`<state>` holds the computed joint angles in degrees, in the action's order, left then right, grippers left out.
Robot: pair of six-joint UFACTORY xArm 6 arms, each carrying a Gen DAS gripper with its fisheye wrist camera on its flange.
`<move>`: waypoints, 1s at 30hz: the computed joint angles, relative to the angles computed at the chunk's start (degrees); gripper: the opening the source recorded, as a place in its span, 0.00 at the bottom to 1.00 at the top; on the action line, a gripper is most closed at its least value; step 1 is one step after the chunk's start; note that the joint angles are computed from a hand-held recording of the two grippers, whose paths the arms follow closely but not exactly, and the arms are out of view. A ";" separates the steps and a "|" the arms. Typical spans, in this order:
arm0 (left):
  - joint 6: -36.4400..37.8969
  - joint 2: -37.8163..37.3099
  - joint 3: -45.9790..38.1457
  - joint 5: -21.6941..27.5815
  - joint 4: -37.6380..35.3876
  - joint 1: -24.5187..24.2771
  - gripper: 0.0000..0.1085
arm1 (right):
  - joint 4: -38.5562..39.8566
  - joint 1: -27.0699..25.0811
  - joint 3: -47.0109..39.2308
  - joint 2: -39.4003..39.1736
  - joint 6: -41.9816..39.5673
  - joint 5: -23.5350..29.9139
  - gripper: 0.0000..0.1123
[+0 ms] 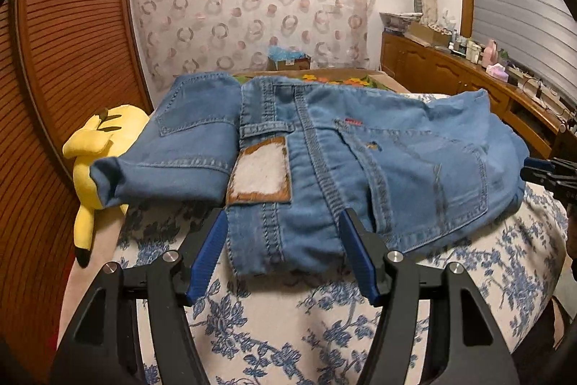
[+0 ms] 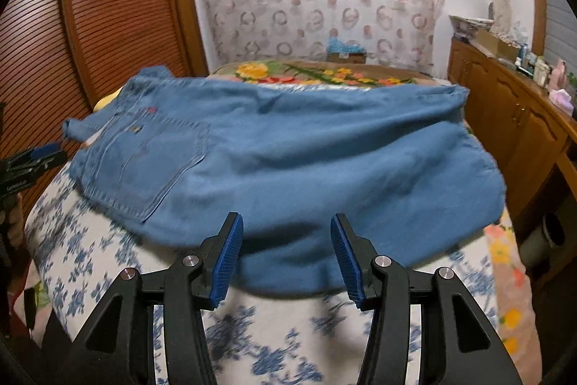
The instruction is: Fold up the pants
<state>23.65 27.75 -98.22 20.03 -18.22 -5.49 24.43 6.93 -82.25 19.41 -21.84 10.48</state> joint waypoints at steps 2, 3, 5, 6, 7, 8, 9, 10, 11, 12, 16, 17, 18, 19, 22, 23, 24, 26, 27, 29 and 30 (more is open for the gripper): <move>-0.13 0.37 -0.55 0.68 -0.11 0.38 0.60 | 1.48 -0.12 -0.01 -0.53 -2.20 1.08 0.47; -0.89 0.73 -1.15 1.57 0.26 0.75 0.60 | 1.55 0.00 0.06 -0.85 -2.23 1.57 0.47; -1.42 1.78 -2.99 3.98 -0.07 1.32 0.60 | 4.07 -0.10 0.41 -1.51 -4.81 2.75 0.47; -1.28 2.33 -3.89 5.22 -0.46 1.63 0.60 | 4.57 -0.14 0.46 -1.72 -5.52 3.24 0.47; -1.51 2.79 -4.44 5.77 -0.19 1.84 0.60 | 5.03 -0.16 1.43 -2.48 -6.35 3.36 0.47; -1.79 3.00 -4.52 5.81 0.28 1.92 0.60 | 5.23 -0.23 2.19 -3.06 -6.97 3.51 0.47; -2.32 3.32 -4.66 5.92 1.09 2.03 0.60 | 5.19 -0.27 2.26 -3.13 -7.21 3.77 0.47; -1.96 3.47 -4.61 6.30 0.75 2.08 0.60 | 5.31 -0.39 2.54 -3.35 -7.60 4.13 0.47; -1.27 3.60 -4.67 6.81 0.04 2.11 0.60 | 5.13 -0.37 2.83 -3.54 -7.50 4.39 0.47; -0.12 4.01 -5.10 7.87 -1.20 2.10 0.60 | 4.76 -0.46 2.69 -3.51 -7.35 4.99 0.47; -0.45 5.32 -6.15 9.11 -0.18 1.84 0.60 | -0.29 -0.51 1.95 -2.82 -5.10 6.07 0.47; -0.48 5.70 -6.63 9.40 -0.02 1.80 0.60 | -3.34 -0.16 1.61 -2.27 -2.80 5.84 0.47; -0.33 6.20 -7.33 9.84 -0.20 1.78 0.60 | -5.39 -0.17 1.16 -2.00 -1.63 6.27 0.47; -0.22 6.81 -8.34 10.43 -0.54 1.84 0.58 | -6.94 -0.24 0.32 -1.46 -0.93 7.10 0.47; 0.79 8.55 -11.67 13.52 -3.35 2.30 0.49 | -14.42 -0.21 -3.80 0.92 4.18 9.73 0.47; 0.60 8.97 -12.41 14.01 -3.50 2.38 0.47 | -17.87 0.24 -5.47 2.16 6.90 10.01 0.47; 0.78 9.22 -12.87 14.27 -3.76 2.44 0.45 | -20.24 0.22 -6.51 2.74 8.22 10.66 0.47; 2.17 9.35 -13.25 14.48 -5.67 2.53 0.35 | -20.48 0.19 -7.77 3.41 7.23 11.48 0.47; 2.56 9.48 -13.54 14.66 -6.31 2.57 0.32 | -20.42 0.36 -8.41 3.93 6.82 11.57 0.47; 5.42 9.46 -13.98 15.64 -10.31 2.82 0.19 | -18.50 0.48 -8.91 4.29 4.42 11.68 0.32; 5.52 9.20 -13.61 15.16 -10.32 2.70 0.18 | -17.50 0.54 -9.25 4.48 3.22 11.96 0.23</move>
